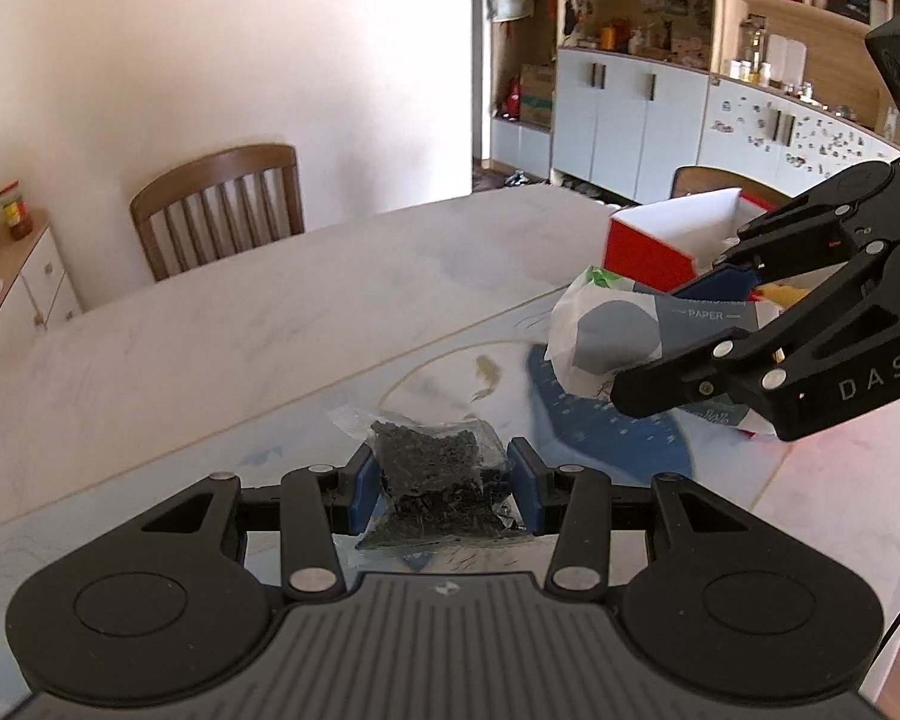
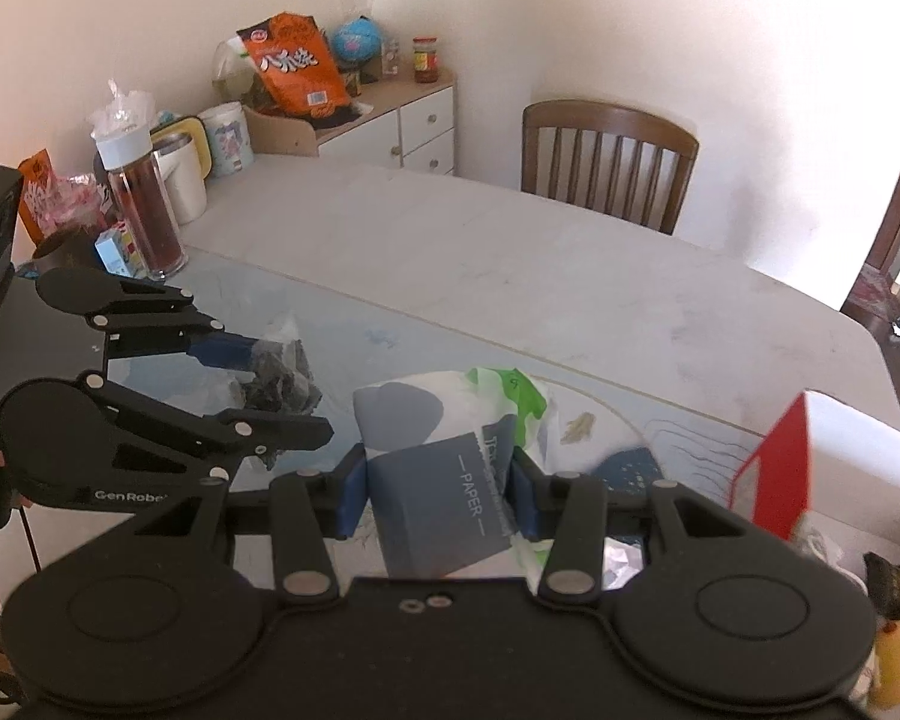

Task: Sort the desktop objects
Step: 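Carry the black bag and paper towel pack over the red shoebox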

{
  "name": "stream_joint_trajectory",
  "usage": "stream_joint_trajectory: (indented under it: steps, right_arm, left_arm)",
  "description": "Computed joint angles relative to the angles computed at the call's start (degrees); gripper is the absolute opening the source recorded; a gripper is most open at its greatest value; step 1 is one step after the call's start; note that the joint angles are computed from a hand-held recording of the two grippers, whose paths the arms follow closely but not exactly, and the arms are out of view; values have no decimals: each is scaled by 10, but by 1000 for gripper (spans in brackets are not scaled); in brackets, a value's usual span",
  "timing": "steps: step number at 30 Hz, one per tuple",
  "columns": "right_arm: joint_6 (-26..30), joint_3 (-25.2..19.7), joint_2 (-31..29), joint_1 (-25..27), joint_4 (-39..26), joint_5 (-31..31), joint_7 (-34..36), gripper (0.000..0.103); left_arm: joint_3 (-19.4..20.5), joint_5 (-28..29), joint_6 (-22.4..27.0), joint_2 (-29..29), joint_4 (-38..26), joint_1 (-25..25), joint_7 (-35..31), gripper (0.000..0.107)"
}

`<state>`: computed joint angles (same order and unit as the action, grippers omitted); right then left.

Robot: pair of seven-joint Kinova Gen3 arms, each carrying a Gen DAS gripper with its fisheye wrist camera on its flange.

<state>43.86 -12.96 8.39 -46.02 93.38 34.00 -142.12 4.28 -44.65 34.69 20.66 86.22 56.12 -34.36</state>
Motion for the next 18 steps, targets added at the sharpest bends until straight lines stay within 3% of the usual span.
stream_joint_trajectory:
  steps: [18]
  right_arm:
    - [52, -56, -93, 28, 71, 37, -91, 46]
  left_arm:
    - [13, 71, 41, 50, -129, 34, -105, 44]
